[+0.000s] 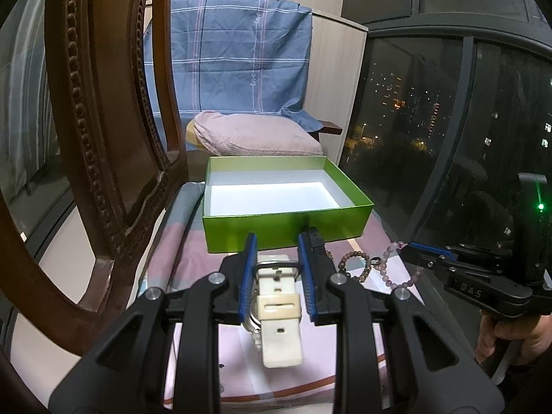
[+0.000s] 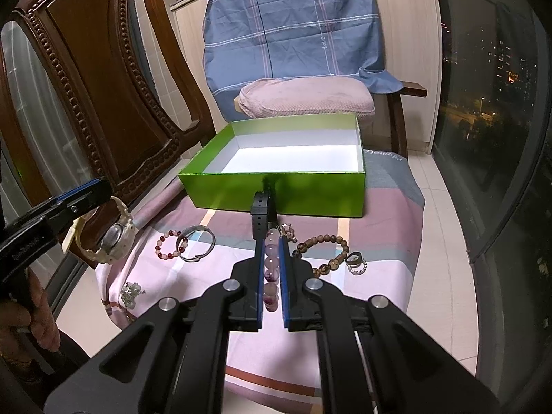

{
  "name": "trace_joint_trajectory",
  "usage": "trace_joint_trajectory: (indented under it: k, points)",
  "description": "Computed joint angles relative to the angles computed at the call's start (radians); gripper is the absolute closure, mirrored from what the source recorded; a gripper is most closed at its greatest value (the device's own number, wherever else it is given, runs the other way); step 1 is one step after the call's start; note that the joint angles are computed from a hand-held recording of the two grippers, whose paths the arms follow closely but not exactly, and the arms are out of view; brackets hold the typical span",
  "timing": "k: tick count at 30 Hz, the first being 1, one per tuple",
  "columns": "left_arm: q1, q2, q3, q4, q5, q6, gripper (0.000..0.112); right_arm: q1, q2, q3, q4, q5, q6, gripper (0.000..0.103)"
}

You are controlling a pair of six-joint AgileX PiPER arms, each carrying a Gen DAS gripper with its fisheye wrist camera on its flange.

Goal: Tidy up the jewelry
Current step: 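Lift the pink bead bracelet with the right gripper while the left gripper lifts the white watch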

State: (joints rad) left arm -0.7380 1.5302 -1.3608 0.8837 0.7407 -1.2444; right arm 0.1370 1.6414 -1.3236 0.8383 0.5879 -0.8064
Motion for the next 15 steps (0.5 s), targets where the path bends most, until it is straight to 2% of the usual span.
trace_joint_trajectory:
  k: [15]
  points:
    - [-0.106,-0.071,-0.041,-0.005,0.143,0.046,0.088,-0.028,-0.130,0.049,-0.005,0.035,0.003,0.095]
